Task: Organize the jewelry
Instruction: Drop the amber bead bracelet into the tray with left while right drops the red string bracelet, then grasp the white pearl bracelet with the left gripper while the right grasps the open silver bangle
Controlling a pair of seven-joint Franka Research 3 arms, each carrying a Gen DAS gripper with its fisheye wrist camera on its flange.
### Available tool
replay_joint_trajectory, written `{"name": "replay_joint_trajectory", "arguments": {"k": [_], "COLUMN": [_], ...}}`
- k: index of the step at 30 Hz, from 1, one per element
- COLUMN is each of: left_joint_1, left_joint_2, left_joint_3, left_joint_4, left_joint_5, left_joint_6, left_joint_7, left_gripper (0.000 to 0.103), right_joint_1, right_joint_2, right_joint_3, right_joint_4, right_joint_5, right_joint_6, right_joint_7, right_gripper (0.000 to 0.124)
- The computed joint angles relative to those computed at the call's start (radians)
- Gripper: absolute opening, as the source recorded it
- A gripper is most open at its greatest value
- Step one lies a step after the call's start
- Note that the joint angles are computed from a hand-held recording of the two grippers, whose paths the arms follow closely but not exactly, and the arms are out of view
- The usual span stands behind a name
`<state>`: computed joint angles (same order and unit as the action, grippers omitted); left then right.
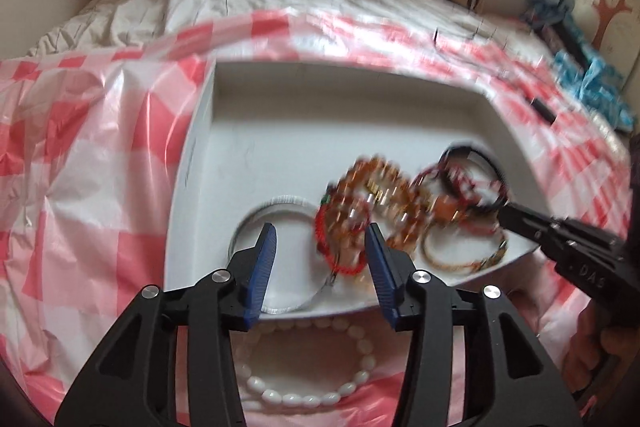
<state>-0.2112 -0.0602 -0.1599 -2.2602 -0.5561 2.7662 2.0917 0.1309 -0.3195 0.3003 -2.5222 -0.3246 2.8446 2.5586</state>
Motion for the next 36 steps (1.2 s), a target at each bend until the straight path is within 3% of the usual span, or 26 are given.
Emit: {"name": "replay_joint_trajectory", "arguments": {"k": [2, 4, 8, 11, 15, 18, 22, 28, 29, 30, 31, 33, 36], "left_joint_1": [0.005, 0.001, -0.003, -0.016, -0.033, -0.023, -0.003, -0.022, -0.029, -0.035, -0.037, -0.038, -0.041], "left_joint_2": [-0.011, -0.025, -0.066, -0.112, -0.211, -0.239, -0.230, -0.196, -0.197, -0.197, -0.195, -0.189, -0.173], "left_joint_3": [-0.005, 0.010, 0.030, 0.057, 0.085, 0.082, 0.075, 0.084, 0.089, 0.093, 0.095, 0.095, 0.091], "left_joint_4": [-0.011, -0.002, -0.025, -0.059, -0.152, -0.200, -0.226, -0.218, -0.220, -0.220, -0.219, -0.216, -0.205], "left_joint_5": [0.077, 0.029, -0.040, -0.137, -0.215, -0.116, 0.048, 0.184, 0.187, 0.187, 0.192, 0.203, 0.220], "left_joint_6": [-0.021, -0.085, -0.134, -0.137, -0.075, -0.034, -0.014, -0.021, -0.018, -0.016, -0.016, -0.016, -0.024], "left_joint_7": [-0.034, -0.007, 0.040, 0.097, 0.124, 0.038, -0.090, -0.153, -0.151, -0.150, -0.156, -0.166, -0.170], "left_gripper": [0.044, 0.043, 0.043, 0.043, 0.045, 0.047, 0.047, 0.051, 0.052, 0.053, 0.053, 0.053, 0.053], "right_joint_1": [0.021, 0.047, 0.036, 0.038, 0.092, 0.098, 0.077, 0.092, 0.100, 0.106, 0.093, 0.072, 0.082], "right_joint_2": [0.002, -0.008, -0.067, -0.155, -0.231, -0.224, -0.187, -0.165, -0.173, -0.185, -0.196, -0.206, -0.192], "right_joint_3": [-0.010, -0.030, -0.012, 0.006, 0.009, 0.025, 0.044, 0.038, 0.030, 0.024, 0.041, 0.067, 0.054], "right_joint_4": [0.004, -0.003, -0.053, -0.120, -0.163, -0.153, -0.128, -0.118, -0.130, -0.144, -0.147, -0.139, -0.132], "right_joint_5": [0.015, 0.051, 0.074, 0.109, 0.193, 0.206, 0.181, 0.128, 0.132, 0.136, 0.122, 0.091, 0.094], "right_joint_6": [-0.022, -0.031, -0.010, 0.022, -0.049, -0.135, -0.181, -0.205, -0.187, -0.163, -0.165, -0.190, -0.205], "right_joint_7": [-0.027, -0.058, -0.036, -0.021, -0.072, -0.095, -0.086, -0.076, -0.075, -0.075, -0.060, -0.039, -0.045], "right_gripper": [0.005, 0.005, 0.005, 0.006, 0.006, 0.006, 0.006, 0.007, 0.016, 0.035, 0.042, 0.044, 0.041]}}
